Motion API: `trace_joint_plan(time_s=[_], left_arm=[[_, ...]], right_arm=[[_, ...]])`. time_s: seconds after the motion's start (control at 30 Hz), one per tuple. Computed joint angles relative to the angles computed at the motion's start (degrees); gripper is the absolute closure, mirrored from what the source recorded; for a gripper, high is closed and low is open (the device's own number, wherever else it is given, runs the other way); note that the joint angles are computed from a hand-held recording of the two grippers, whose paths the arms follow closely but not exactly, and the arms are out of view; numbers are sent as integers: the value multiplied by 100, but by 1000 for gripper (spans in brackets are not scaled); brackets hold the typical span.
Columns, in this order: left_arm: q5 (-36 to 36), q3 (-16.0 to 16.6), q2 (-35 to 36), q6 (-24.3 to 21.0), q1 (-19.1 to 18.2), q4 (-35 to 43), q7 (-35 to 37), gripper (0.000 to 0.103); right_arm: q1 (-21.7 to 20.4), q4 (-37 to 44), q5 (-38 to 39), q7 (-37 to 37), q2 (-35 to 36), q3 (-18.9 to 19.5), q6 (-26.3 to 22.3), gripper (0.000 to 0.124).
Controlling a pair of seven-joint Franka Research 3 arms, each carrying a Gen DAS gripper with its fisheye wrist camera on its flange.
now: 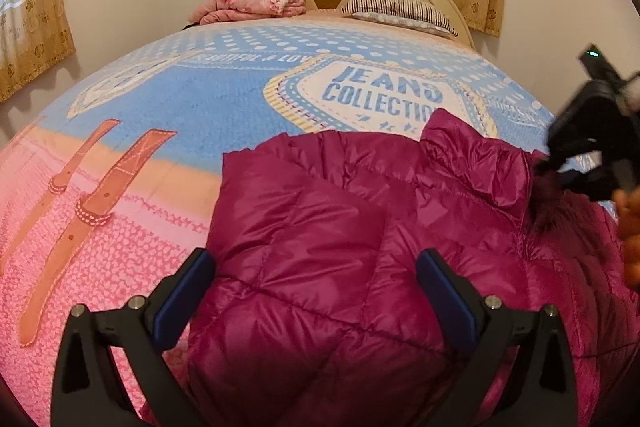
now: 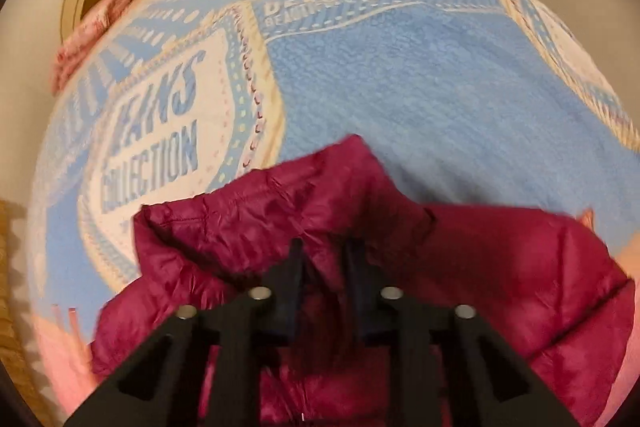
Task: Fold large clothes
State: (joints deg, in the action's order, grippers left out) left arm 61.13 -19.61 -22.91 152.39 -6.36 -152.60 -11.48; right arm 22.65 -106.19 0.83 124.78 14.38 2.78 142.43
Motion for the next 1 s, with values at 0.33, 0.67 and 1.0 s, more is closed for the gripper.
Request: trace_joint_plan(time_s=[0.33,0.67,1.0], left_arm=[[67,15,-19,302,118,-85,-187,0],[194,-10,-46,560,253,-163,-379,0],[331,11,-26,694,300,-170,-501,0]], right_arm=[[-341,-2234,133,-156,-1732,133,680,120],[-357,-2852,1445,-1018,-2101,244,2136,115],[-185,-1087,-190,-24,-750,201,1018,54]])
